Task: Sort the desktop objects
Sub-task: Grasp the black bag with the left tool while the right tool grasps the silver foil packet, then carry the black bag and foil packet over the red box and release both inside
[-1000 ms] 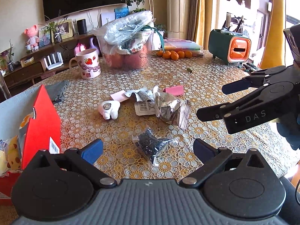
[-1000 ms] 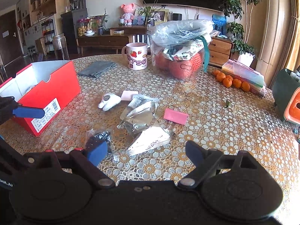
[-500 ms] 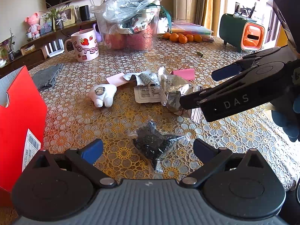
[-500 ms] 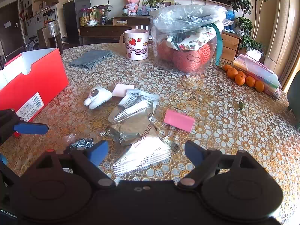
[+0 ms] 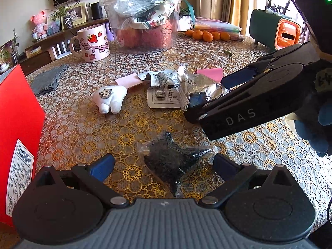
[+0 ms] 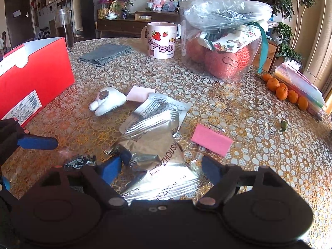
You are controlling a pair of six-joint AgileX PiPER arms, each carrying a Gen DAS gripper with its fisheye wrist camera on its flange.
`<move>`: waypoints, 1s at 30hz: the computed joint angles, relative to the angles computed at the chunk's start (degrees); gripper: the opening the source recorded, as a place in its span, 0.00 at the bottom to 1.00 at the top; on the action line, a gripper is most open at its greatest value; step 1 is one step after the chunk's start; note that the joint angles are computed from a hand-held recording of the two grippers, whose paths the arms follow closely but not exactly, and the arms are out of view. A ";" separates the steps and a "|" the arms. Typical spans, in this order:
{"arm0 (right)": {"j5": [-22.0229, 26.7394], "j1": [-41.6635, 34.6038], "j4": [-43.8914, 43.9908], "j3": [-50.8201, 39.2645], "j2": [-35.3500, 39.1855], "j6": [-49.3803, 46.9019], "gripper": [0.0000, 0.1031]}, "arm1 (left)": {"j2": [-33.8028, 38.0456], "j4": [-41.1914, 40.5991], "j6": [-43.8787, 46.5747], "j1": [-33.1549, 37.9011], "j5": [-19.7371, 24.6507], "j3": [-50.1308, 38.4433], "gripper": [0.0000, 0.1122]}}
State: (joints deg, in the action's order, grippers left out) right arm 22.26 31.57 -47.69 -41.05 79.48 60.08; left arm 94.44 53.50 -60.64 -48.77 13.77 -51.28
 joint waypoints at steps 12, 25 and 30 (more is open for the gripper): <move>-1.90 -0.38 1.41 1.36 -1.53 -0.40 0.63 | 0.50 -7.61 7.47 0.29 -1.95 -1.43 0.62; 2.55 1.84 3.50 2.15 -4.86 2.15 0.55 | -1.07 -13.35 12.48 0.97 -0.59 -1.43 0.37; 5.01 3.29 5.16 3.43 -8.09 2.98 0.51 | -2.99 -14.11 12.39 1.20 -0.43 -0.24 0.36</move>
State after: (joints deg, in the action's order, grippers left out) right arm 27.27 34.86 -42.53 -37.62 71.39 63.06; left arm 91.45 39.38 -48.24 -47.57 13.34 -51.52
